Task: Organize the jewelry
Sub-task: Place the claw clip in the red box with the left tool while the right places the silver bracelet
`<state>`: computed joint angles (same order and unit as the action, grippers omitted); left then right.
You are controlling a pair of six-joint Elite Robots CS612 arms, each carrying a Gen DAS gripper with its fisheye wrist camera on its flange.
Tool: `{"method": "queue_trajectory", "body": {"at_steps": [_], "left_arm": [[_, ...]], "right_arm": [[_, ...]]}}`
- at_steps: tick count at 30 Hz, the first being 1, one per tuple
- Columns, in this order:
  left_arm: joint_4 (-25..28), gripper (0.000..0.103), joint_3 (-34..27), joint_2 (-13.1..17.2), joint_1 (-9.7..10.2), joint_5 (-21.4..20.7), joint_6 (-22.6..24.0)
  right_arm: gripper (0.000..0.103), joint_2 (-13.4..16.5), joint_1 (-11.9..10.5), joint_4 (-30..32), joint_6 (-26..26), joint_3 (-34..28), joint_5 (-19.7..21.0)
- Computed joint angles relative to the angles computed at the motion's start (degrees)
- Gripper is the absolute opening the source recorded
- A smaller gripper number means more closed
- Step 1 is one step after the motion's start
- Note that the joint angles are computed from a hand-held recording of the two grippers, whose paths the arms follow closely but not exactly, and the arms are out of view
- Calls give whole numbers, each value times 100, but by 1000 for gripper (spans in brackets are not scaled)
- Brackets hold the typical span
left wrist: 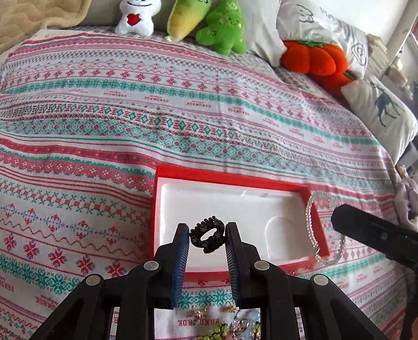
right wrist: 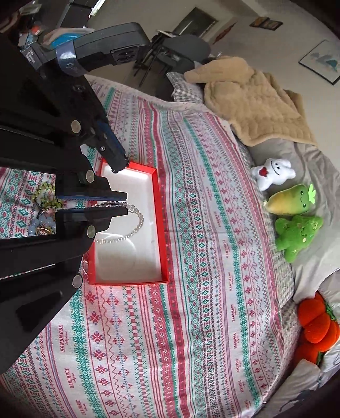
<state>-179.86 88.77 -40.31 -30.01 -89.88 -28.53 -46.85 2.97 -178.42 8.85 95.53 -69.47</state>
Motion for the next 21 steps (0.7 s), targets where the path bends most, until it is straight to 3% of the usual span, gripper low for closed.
{"method": "queue_trajectory", "body": {"at_steps": [6, 12, 21], "left_arm": [[309, 22, -136, 106, -1, 96, -39], [357, 23, -221, 180, -3, 115, -128], [437, 26, -279, 183, -43, 259, -108]], "right_arm": [[4, 186, -24, -24, -82, -180, 209], [4, 375, -31, 399, 40, -346, -611], [5, 348, -86, 533, -54, -292, -910]]}}
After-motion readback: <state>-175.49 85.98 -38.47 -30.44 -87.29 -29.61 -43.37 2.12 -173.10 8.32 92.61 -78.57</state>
